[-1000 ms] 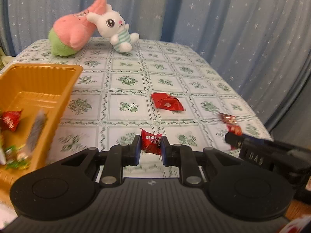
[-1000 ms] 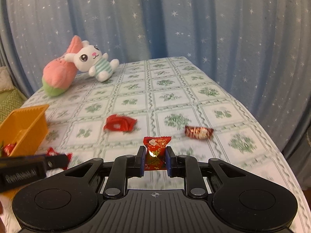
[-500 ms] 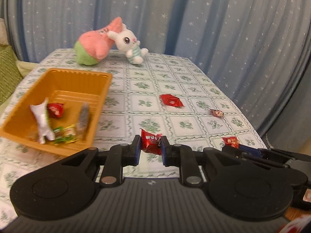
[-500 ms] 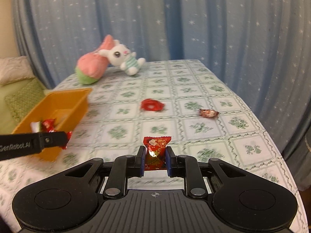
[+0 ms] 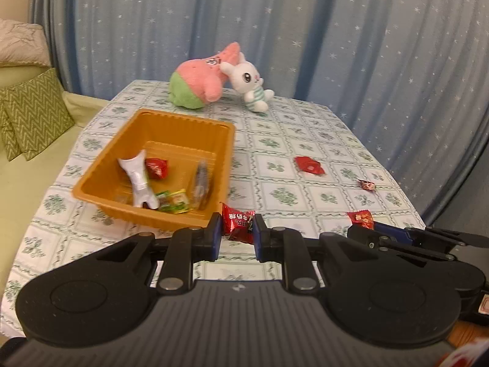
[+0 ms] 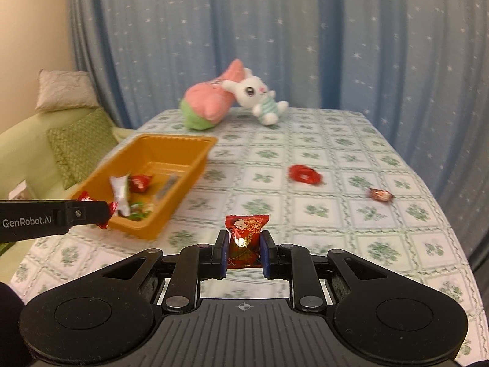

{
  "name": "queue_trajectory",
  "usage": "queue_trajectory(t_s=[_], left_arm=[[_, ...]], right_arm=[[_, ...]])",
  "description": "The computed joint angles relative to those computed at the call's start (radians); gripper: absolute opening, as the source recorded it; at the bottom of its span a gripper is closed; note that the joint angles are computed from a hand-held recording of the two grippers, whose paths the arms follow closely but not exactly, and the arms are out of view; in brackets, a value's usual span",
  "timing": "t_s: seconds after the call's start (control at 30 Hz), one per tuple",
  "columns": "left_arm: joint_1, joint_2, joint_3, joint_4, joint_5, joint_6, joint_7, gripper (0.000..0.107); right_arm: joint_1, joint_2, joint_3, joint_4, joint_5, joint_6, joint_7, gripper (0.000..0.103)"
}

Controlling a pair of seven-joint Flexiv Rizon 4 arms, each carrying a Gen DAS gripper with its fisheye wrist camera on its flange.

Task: Organize snacks
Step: 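Carry both red candies over the orange tray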

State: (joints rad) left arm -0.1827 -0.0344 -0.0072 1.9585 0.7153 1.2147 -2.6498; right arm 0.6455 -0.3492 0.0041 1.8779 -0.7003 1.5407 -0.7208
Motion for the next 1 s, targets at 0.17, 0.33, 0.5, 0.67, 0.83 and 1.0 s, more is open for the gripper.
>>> queue_trajectory(t_s=[0.17, 0.33, 0.5, 0.67, 0.83, 1.0], left_arm=[[0.021, 0.042, 0.006, 0.046, -0.011, 0.002, 0.008, 0.018], [0.053, 0.068, -0.002, 0.078, -0.025, 0.013, 0.023, 0.018], [0.082, 0.080, -0.008, 0.100, -0.054, 0.033, 0.056, 0.018], [0.104, 0.085, -0.008, 0.110, -0.079, 0.042, 0.096, 0.018], [0.127, 0.089, -0.001, 0.118, -0.106, 0.050, 0.142, 0.018], [0.150, 0.080, 0.011, 0.120, -0.145, 0.070, 0.210, 0.018]], right_arm=[[0.000, -0.015, 0.040, -0.025, 0.022, -0.014, -0.043, 0.021], [0.005, -0.032, 0.066, -0.050, 0.053, -0.032, -0.081, 0.021], [0.006, -0.051, 0.088, -0.079, 0.088, -0.049, -0.120, 0.021], [0.005, -0.077, 0.112, -0.117, 0.129, -0.068, -0.167, 0.021], [0.009, -0.105, 0.133, -0.158, 0.170, -0.081, -0.212, 0.021], [0.013, -0.142, 0.151, -0.213, 0.209, -0.102, -0.257, 0.021]])
